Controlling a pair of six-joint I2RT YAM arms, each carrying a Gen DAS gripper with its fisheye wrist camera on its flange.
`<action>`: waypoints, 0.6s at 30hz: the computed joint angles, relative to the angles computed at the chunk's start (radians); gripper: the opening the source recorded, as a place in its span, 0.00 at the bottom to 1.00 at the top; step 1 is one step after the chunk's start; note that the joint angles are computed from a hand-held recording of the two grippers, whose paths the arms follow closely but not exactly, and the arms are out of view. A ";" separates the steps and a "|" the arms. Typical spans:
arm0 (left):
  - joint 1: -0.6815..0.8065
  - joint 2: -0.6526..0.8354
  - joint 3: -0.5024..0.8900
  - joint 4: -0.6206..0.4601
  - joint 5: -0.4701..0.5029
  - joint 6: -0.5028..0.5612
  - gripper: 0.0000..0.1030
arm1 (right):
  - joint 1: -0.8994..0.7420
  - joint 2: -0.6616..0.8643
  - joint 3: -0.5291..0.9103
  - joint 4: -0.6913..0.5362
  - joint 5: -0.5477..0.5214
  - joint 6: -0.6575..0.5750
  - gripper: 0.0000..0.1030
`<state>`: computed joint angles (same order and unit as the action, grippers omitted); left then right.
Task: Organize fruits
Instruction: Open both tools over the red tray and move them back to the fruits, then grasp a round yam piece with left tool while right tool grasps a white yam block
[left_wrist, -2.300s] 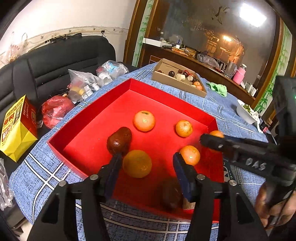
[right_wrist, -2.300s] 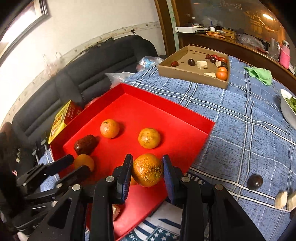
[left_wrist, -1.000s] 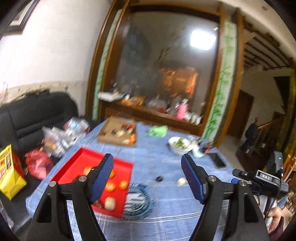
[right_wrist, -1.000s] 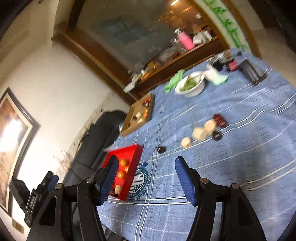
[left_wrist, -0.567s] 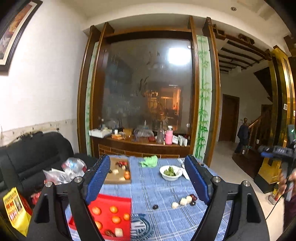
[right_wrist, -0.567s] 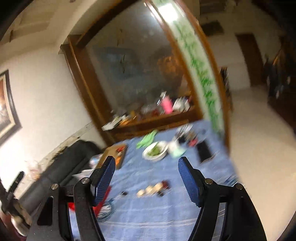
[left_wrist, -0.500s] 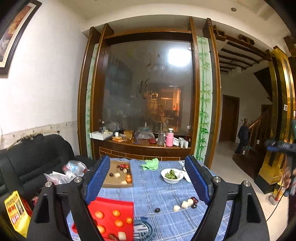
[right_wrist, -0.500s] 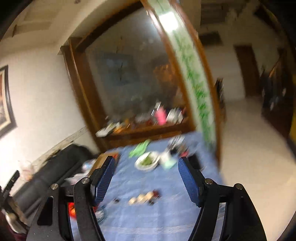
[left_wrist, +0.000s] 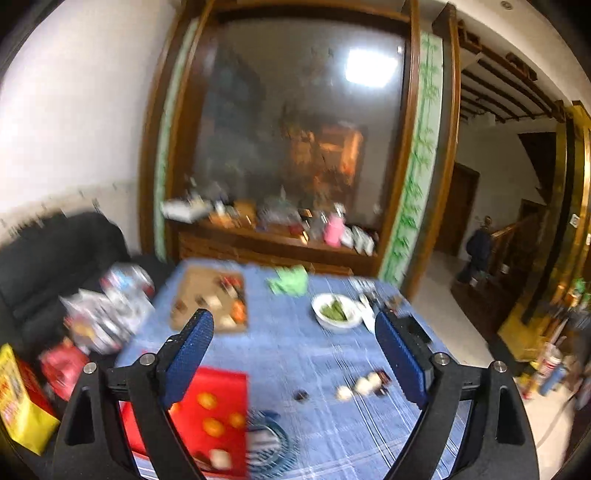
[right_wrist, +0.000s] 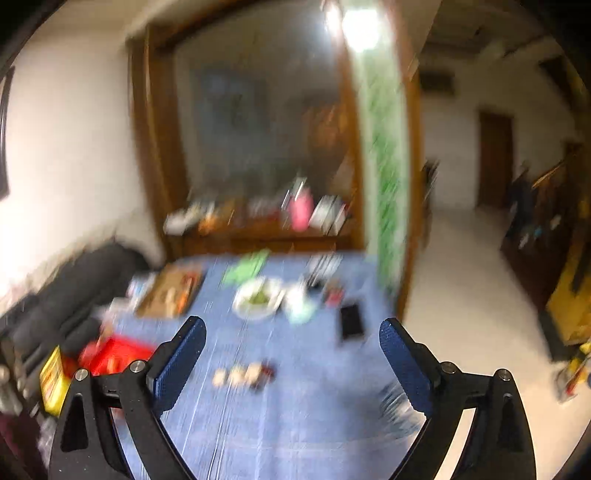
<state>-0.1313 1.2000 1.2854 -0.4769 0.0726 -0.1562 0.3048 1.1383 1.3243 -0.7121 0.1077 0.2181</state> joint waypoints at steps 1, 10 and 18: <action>-0.001 0.014 -0.025 0.026 0.016 -0.002 0.86 | -0.006 0.029 -0.076 0.064 -0.047 0.008 0.95; -0.040 0.162 -0.202 0.263 0.031 -0.005 0.48 | -0.016 0.666 -0.130 0.495 -0.346 0.099 0.64; -0.061 0.430 -0.186 0.347 0.023 -0.027 0.55 | 0.108 0.974 0.143 0.531 -0.113 -0.050 0.64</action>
